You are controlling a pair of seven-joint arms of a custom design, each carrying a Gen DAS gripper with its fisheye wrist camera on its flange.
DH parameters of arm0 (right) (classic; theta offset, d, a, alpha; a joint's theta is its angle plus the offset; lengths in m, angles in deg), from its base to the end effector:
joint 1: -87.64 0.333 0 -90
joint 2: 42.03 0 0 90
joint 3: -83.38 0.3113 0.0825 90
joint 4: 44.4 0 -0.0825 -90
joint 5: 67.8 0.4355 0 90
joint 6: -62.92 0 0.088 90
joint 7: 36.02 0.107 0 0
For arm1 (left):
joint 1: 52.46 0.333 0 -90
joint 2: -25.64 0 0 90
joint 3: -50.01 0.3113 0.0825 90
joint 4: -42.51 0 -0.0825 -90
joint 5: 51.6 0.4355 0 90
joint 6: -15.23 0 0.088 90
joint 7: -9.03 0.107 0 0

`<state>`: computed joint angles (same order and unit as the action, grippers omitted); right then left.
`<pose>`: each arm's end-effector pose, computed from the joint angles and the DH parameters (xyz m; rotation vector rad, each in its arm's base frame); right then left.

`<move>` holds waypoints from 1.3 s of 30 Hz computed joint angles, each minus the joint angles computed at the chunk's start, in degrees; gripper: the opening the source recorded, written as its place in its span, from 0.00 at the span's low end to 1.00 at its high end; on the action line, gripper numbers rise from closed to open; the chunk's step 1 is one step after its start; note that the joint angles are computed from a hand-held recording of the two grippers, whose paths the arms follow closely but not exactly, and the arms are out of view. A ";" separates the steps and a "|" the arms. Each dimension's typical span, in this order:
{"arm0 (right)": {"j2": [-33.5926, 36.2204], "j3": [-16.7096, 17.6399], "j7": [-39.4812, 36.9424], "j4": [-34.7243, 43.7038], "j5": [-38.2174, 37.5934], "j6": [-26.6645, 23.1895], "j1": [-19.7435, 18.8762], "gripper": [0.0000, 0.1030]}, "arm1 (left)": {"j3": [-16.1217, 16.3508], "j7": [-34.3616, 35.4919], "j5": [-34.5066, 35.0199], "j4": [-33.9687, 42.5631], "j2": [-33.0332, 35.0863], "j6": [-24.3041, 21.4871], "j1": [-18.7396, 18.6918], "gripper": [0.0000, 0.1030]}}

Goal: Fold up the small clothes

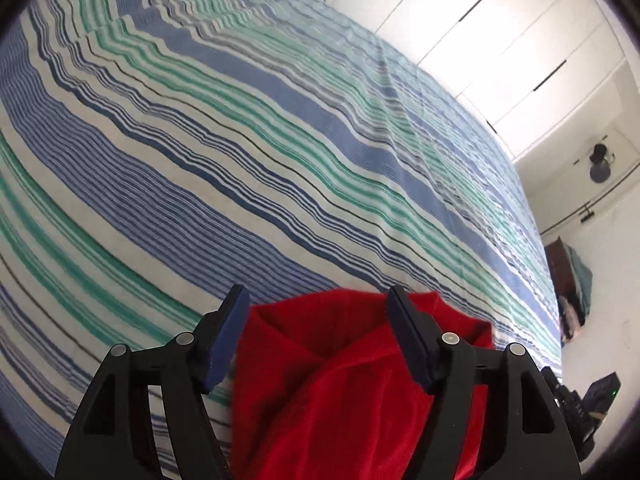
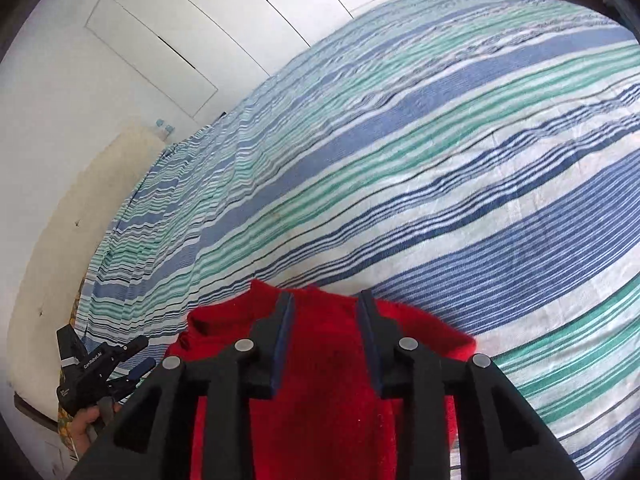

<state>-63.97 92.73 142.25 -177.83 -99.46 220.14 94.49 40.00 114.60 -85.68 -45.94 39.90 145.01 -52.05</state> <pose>0.5040 0.1754 0.5485 -0.8446 2.1369 -0.4471 0.7165 -0.1226 0.5512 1.8883 -2.1862 1.1124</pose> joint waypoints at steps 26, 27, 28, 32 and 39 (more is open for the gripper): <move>-4.67 0.31 -28.27 -6.38 21.73 -11.51 16.99 0.43 | 2.91 17.62 6.33 -23.21 -18.46 -9.96 0.82 0.58; -6.38 2.38 -24.40 -7.22 19.94 -12.88 15.78 0.39 | 4.27 17.74 3.13 -25.61 -21.17 -10.54 1.13 0.62; -8.86 4.97 -19.81 -7.63 17.41 -15.42 14.51 0.39 | 5.68 18.46 0.16 -28.63 -24.62 -10.85 1.44 0.74; -16.43 12.18 -5.17 -8.17 11.60 -25.00 14.72 0.68 | 8.25 22.21 -1.33 -42.17 -39.88 -5.47 1.31 0.91; -14.62 17.71 1.44 -1.71 10.94 -56.79 20.24 0.72 | 6.22 20.55 7.76 -51.50 -45.21 2.34 0.80 0.92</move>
